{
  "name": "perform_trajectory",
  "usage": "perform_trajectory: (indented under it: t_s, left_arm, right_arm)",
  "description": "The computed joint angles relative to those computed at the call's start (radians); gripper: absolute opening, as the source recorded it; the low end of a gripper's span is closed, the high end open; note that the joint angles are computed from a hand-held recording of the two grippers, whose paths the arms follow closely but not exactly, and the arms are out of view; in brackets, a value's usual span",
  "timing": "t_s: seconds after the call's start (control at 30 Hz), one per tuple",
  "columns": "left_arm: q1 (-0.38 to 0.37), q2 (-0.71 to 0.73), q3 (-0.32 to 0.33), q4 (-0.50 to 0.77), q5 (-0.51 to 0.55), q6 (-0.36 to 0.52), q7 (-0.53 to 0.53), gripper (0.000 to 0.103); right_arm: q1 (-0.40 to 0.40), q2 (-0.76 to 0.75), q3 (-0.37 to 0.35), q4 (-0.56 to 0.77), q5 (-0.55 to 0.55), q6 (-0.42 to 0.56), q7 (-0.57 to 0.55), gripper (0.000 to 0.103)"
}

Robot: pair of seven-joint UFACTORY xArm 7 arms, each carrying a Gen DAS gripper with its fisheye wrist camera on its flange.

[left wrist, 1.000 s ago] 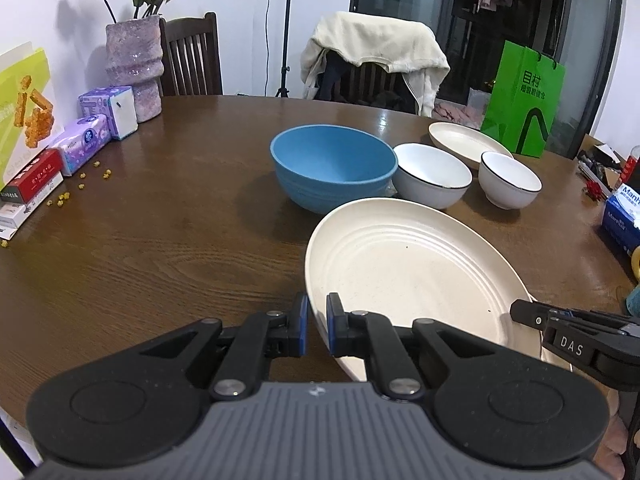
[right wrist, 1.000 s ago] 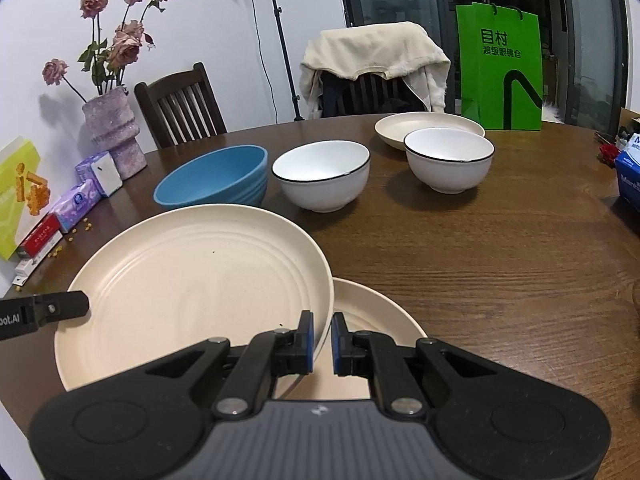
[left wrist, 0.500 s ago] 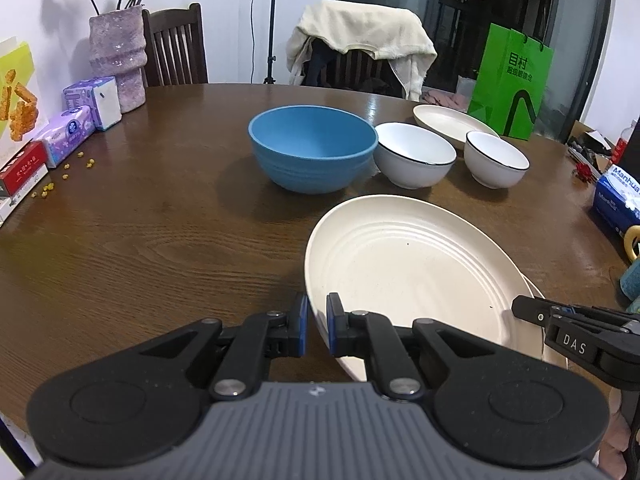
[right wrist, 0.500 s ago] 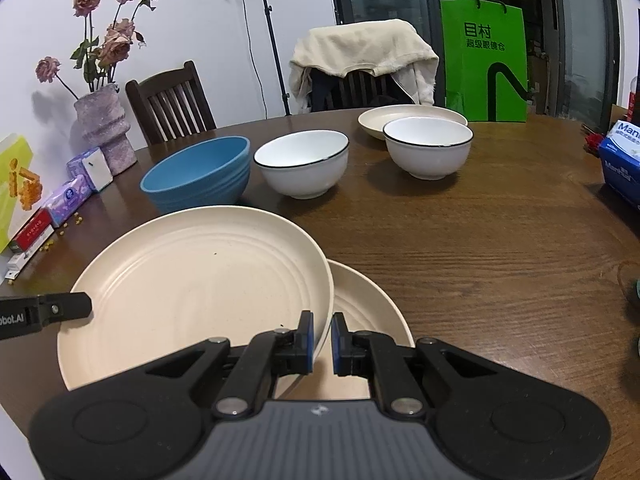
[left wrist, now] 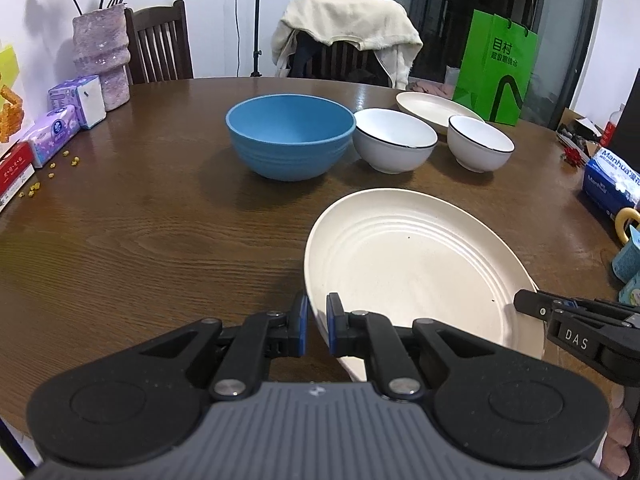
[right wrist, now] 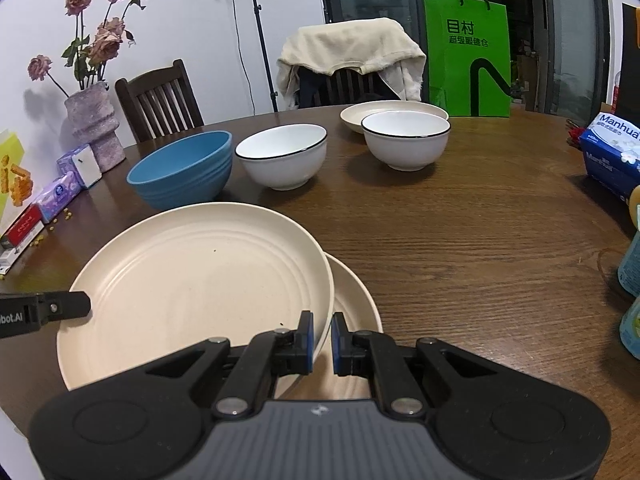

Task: Organize plates and bowls
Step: 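Lower the held plate onto the other cream plate with both grippers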

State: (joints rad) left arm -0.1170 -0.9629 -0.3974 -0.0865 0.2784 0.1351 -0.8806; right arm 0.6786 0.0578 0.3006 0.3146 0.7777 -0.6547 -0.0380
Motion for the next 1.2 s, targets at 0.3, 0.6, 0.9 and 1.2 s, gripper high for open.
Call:
perform_trajectory:
  t_s: [0.3, 0.6, 0.9, 1.2]
  left_arm:
    - [-0.006, 0.068, -0.014, 0.015, 0.001, -0.028, -0.002, 0.01]
    - [-0.024, 0.114, -0.006, 0.026, -0.01, -0.031, 0.007, 0.01]
    - [-0.056, 0.104, 0.017, 0.025, -0.018, -0.006, 0.023, 0.01]
    - [-0.079, 0.111, 0.02, 0.024, -0.022, -0.001, 0.032, 0.01]
  right_arm:
    - [0.007, -0.007, 0.005, -0.02, 0.039, -0.008, -0.019, 0.009]
    - [0.002, -0.032, 0.014, -0.04, 0.061, 0.005, -0.044, 0.009]
    - [0.004, -0.055, 0.033, -0.065, 0.084, -0.002, -0.051, 0.009]
    - [0.023, -0.066, 0.058, -0.06, 0.183, -0.011, -0.125, 0.01]
